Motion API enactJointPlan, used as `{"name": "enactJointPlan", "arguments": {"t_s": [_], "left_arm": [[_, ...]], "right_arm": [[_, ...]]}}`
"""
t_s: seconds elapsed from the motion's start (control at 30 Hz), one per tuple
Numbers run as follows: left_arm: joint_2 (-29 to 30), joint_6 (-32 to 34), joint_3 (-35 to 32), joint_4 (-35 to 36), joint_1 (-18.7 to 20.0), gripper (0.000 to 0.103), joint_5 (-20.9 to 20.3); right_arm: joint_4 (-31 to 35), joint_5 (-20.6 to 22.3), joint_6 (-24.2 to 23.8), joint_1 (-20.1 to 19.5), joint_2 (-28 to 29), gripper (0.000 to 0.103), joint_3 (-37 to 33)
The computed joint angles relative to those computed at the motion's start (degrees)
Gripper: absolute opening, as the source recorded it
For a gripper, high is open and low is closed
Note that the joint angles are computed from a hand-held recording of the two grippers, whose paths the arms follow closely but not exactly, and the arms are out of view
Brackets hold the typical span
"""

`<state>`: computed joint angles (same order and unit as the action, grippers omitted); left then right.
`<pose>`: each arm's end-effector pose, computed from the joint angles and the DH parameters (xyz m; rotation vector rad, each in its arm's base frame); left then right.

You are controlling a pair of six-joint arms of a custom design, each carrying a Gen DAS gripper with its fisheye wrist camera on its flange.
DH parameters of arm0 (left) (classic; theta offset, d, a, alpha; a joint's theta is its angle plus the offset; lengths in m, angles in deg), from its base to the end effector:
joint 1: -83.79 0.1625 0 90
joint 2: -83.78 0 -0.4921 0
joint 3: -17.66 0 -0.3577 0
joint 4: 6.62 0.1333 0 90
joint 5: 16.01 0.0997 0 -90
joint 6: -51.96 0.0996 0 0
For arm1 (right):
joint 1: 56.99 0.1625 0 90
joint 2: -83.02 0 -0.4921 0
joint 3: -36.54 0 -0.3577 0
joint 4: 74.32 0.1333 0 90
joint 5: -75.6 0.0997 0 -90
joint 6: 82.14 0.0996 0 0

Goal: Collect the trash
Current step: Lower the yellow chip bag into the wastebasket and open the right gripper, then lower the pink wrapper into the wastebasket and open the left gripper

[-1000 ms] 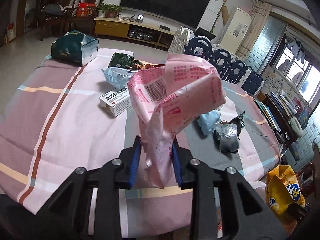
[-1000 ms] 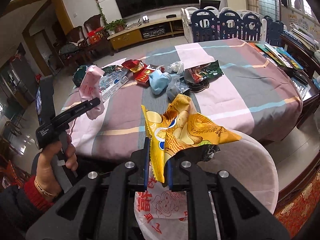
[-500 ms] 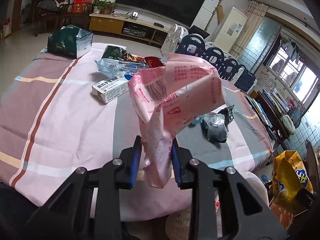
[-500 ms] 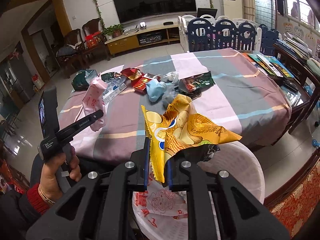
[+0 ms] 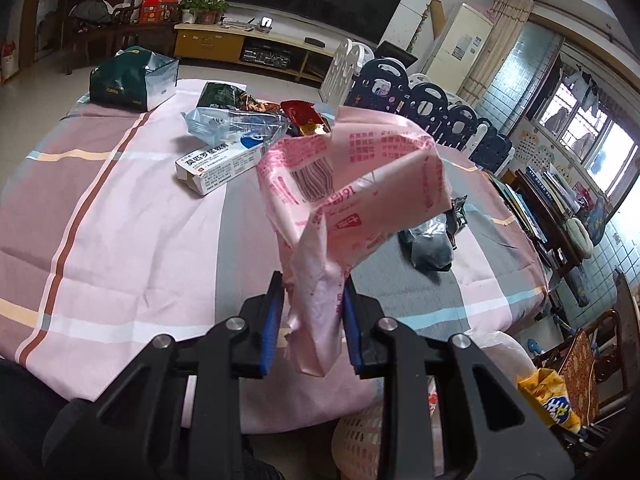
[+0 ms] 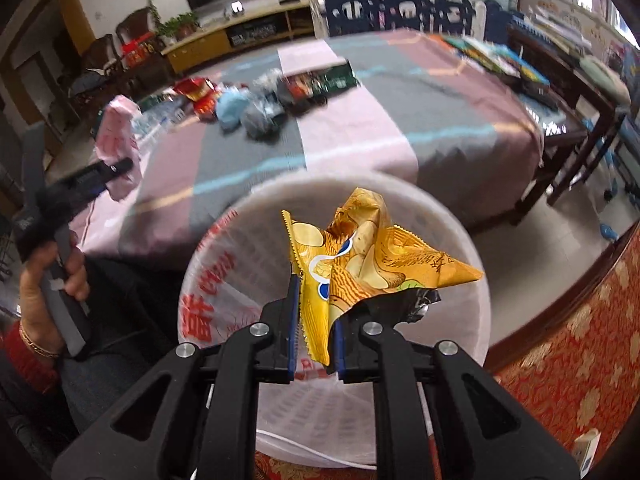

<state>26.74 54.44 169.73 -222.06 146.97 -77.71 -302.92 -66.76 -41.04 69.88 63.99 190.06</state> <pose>-0.0044 -0.4087 0.1939 0.4943 2.6083 -0.8444 0.2345 -0.2220 0.0143 -0.1284 -2.3512 0.7938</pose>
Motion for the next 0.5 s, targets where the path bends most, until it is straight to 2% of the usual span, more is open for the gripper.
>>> {"name": "enactJointPlan", "arguments": {"t_s": [0.07,0.13,0.2,0.33,0.5], "left_arm": [[0.13,-0.06,0.11,-0.12,-0.13,0.028,0.31],[0.3,-0.32,-0.04,0.15,-0.06,0.028,0.78],[0.38,-0.72,-0.31,0.87,-0.02,0.028,1.21],[0.67,-0.81,-0.24,0.75,-0.34,0.028,1.76],[0.48,-1.21,-0.33,0.99,-0.15,0.028,1.61]], "right_arm": [[-1.84,2.13,0.92,-1.02,1.4,0.03,0.54],[-1.73,1.69,1.69,-0.45,1.66,0.053,0.54],[-1.75,0.43,2.2,0.84,1.5,0.068,0.4],[-2.83,-2.05,2.37,3.31,0.68,0.077,0.57],[-7.21,-3.18,2.73,4.28,0.76,0.08,1.64]]}}
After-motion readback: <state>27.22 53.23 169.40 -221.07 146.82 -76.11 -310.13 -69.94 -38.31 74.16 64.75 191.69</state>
